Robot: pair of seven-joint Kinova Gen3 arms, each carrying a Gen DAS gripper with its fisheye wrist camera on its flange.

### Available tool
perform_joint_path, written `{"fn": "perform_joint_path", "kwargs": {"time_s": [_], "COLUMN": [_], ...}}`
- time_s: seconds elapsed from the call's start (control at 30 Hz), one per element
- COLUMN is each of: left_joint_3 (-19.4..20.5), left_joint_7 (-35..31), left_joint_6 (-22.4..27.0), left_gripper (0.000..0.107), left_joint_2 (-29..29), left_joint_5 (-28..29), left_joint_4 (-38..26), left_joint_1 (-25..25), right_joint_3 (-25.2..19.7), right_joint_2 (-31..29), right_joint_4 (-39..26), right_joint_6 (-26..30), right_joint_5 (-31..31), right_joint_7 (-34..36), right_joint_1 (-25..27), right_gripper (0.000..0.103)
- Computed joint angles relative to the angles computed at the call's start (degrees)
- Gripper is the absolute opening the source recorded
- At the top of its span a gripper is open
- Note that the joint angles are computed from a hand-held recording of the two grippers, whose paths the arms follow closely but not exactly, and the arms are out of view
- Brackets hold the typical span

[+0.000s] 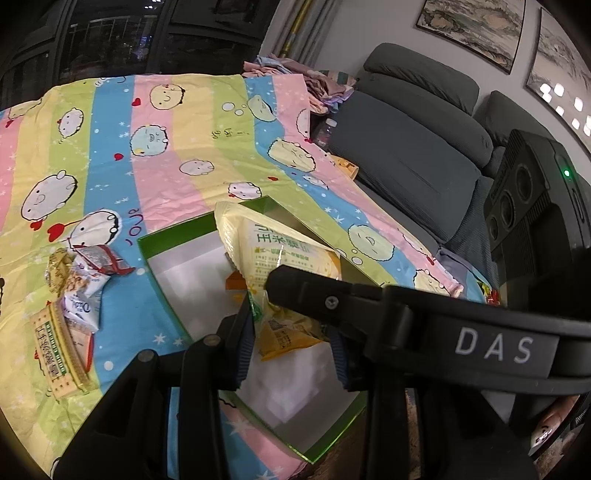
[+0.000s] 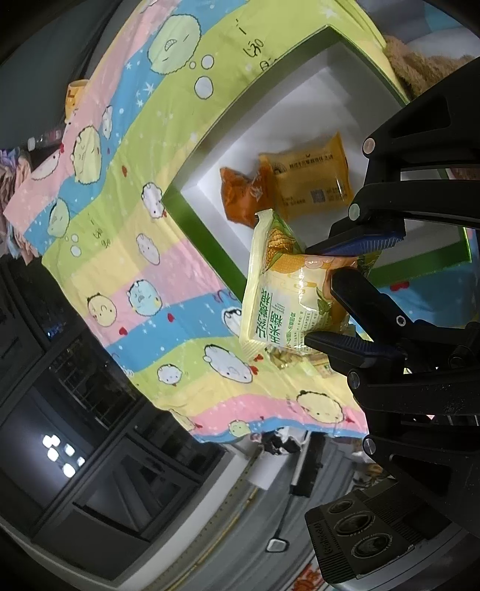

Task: Organize snacks
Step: 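Lift the corn snack bag with the right gripper and carry it to the box, then lower the corn snack bag into the box beside the orange chip bag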

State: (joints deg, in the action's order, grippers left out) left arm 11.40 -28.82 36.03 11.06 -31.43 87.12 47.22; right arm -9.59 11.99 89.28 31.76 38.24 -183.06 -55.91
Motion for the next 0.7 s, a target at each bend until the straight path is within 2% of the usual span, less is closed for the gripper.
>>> {"fn": "perform_joint_path", "kwargs": {"time_s": [0.7], "left_joint_3": [-1.0], "left_joint_7": [-10.8], "left_joint_6": [-1.4], "left_gripper": [0.034], "left_joint_2": [5.6], "left_joint_5": [10.9], "left_joint_4": [-4.4], "left_joint_1": [-1.2], "right_joint_3": [0.2], "right_joint_2": [-0.2], "right_joint_4": [3.2], "right_joint_6": [-1.1], "right_joint_5": [-4.3], "right_joint_7": [0.7], "right_joint_1": [3.5], "right_gripper": [0.041]}}
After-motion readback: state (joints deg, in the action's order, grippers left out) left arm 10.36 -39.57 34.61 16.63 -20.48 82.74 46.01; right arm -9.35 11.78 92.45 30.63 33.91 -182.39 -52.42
